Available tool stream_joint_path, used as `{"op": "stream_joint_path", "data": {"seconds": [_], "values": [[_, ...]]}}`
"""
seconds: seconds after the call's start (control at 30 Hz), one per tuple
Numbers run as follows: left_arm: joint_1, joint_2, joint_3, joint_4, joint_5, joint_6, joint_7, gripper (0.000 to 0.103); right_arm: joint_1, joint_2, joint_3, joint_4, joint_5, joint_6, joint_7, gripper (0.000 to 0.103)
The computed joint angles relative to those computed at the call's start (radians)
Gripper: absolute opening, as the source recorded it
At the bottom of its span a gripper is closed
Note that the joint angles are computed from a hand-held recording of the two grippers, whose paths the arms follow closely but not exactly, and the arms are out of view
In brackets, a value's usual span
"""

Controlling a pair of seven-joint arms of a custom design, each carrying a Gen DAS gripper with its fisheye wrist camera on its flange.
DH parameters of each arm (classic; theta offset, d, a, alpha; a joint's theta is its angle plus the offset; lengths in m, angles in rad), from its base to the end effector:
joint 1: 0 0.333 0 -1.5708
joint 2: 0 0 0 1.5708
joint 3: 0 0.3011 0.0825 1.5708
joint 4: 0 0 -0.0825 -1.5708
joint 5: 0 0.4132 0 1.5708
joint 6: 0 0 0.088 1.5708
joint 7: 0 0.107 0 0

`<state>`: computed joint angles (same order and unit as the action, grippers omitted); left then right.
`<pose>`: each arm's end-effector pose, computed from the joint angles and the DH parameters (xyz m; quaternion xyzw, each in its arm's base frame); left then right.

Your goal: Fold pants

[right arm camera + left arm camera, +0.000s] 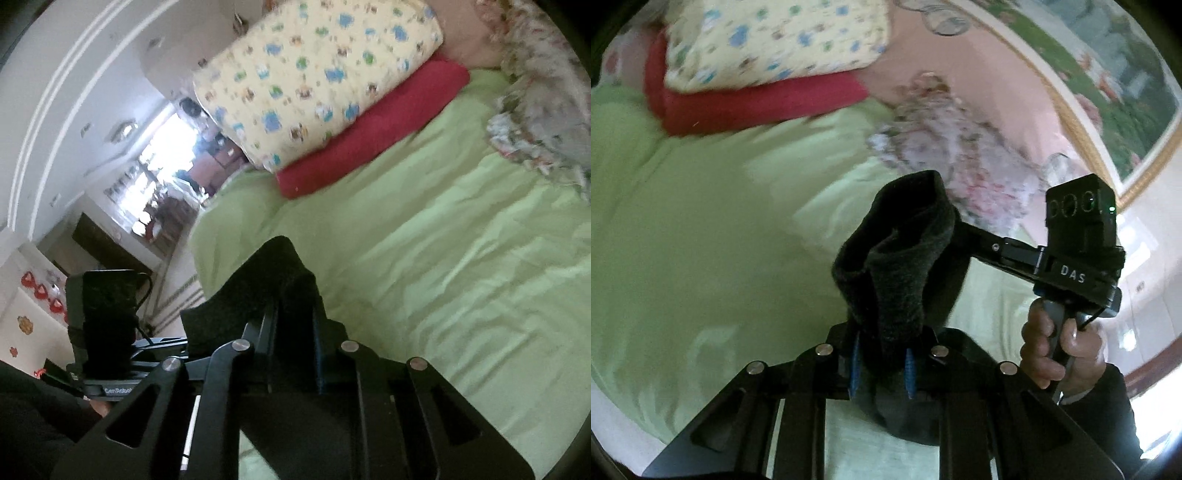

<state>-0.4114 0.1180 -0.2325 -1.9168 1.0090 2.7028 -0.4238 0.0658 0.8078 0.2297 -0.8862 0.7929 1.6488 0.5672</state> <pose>0.5066 -0.4106 0.4701 -0.7889 0.4302 -0.4184 0.1326 0.7487 0.2258 0.4518 -0.8686 0.1850 0.1937 0.4168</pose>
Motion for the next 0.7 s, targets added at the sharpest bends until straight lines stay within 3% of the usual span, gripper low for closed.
{"op": "stream_joint_path", "data": {"seconds": [0.1, 0.37, 0.7], "values": [[-0.02, 0.036, -0.009, 0.066, 0.001, -0.022, 0.043, 0.017, -0.05, -0.093, 0.0, -0.124, 0.05, 0.025, -0.034, 0.016], [-0.107, 0.162, -0.003, 0.272, -0.057, -0.029, 0.223, 0.017, -0.144, -0.223, -0.046, -0.29, 0.159, 0.028, -0.106, 0.014], [-0.236, 0.392, 0.012, 0.591, -0.219, -0.063, 0.528, 0.017, -0.251, -0.339, -0.126, -0.47, 0.286, 0.012, -0.184, 0.013]]}}
